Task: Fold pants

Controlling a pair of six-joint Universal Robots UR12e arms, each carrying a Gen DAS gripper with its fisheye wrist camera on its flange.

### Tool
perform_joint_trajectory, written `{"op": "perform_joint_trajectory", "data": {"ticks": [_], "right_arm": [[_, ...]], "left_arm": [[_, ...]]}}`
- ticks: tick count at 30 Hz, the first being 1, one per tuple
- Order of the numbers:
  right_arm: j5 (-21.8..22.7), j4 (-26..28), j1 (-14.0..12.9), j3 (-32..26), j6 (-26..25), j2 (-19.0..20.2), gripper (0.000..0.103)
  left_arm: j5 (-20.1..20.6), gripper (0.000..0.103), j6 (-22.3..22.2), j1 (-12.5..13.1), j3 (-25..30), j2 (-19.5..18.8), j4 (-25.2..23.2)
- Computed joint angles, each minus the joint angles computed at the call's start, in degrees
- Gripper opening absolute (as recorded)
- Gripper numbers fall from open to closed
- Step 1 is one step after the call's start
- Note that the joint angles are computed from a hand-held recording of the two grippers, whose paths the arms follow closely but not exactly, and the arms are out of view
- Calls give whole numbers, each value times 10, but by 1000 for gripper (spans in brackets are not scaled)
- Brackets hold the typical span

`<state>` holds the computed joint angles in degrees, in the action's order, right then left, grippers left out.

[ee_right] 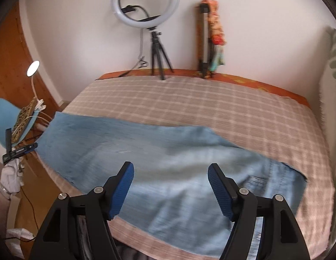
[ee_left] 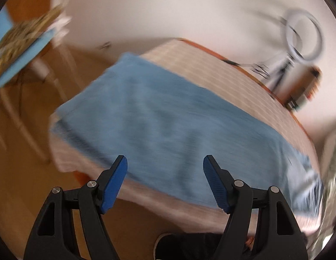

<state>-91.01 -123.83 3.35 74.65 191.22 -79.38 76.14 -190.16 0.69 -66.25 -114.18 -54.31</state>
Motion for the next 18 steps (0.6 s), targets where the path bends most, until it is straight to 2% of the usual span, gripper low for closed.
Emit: {"op": "perform_joint_trajectory", "data": {"ticks": [4, 6, 15, 18], "right_arm": [[8, 6, 10, -21, -8, 17, 74], [12, 9, 14, -30, -12, 24, 74], [21, 22, 27, -57, -19, 48, 74], [23, 25, 29, -62, -21, 52, 74]], "left_arm": [[-17, 72, -71, 31, -2, -8, -2], [-11, 72, -93, 39, 2, -14, -4], [-21, 72, -157, 56, 34, -46, -18], [-22, 72, -171, 61, 24, -43, -13]]}}
